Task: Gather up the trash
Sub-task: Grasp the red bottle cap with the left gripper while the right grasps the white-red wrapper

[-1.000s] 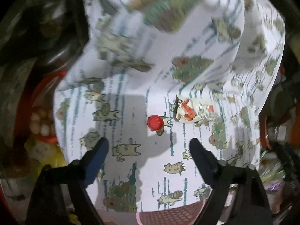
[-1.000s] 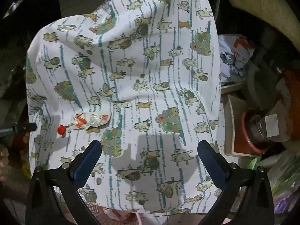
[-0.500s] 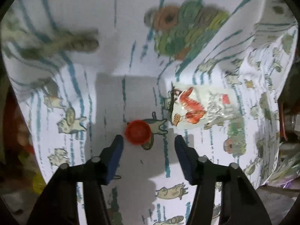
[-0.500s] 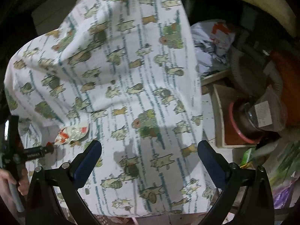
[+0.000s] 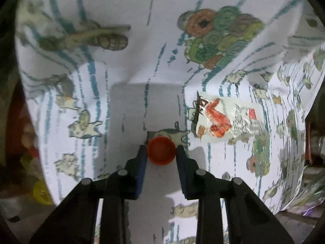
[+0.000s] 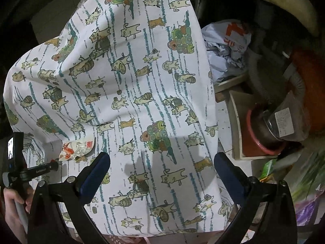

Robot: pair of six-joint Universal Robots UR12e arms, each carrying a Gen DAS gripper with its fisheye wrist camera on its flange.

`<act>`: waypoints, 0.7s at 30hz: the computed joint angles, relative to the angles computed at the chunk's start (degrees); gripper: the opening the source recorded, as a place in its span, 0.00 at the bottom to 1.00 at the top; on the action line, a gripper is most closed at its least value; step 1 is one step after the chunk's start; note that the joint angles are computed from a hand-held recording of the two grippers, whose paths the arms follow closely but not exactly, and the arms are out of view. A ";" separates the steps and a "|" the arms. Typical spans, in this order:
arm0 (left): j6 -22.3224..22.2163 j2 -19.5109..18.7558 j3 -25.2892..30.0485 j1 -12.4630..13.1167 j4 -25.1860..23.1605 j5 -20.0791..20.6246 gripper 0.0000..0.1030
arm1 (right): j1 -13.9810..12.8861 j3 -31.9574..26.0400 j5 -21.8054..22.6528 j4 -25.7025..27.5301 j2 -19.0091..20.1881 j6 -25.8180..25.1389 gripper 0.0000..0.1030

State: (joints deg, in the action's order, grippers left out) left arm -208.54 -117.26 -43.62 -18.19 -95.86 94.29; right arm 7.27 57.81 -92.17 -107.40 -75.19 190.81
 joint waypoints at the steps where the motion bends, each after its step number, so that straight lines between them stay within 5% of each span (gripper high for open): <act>1: 1.40 -0.07 0.80 -0.54 -0.46 1.28 0.26 | 0.05 -0.05 0.20 0.08 0.03 -0.03 1.00; 9: 3.72 5.37 -4.55 -2.36 10.59 5.51 0.26 | 2.44 -1.38 1.89 0.16 1.33 -5.83 1.00; 13: 4.32 6.83 -5.96 -2.31 12.05 6.55 0.26 | 3.27 -3.78 10.32 4.28 3.18 -13.84 0.92; 17: 4.60 7.78 -7.02 -1.83 12.47 7.17 0.26 | 5.50 -4.19 11.68 0.74 5.19 -25.57 0.84; 21: 4.83 8.36 -7.84 -1.81 13.15 8.20 0.26 | 6.79 -6.37 15.54 4.09 7.96 -39.49 0.84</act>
State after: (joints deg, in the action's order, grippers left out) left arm -203.71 -108.90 -51.46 -20.00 -82.71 102.49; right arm 14.06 51.43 -76.64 -103.31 -67.23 151.32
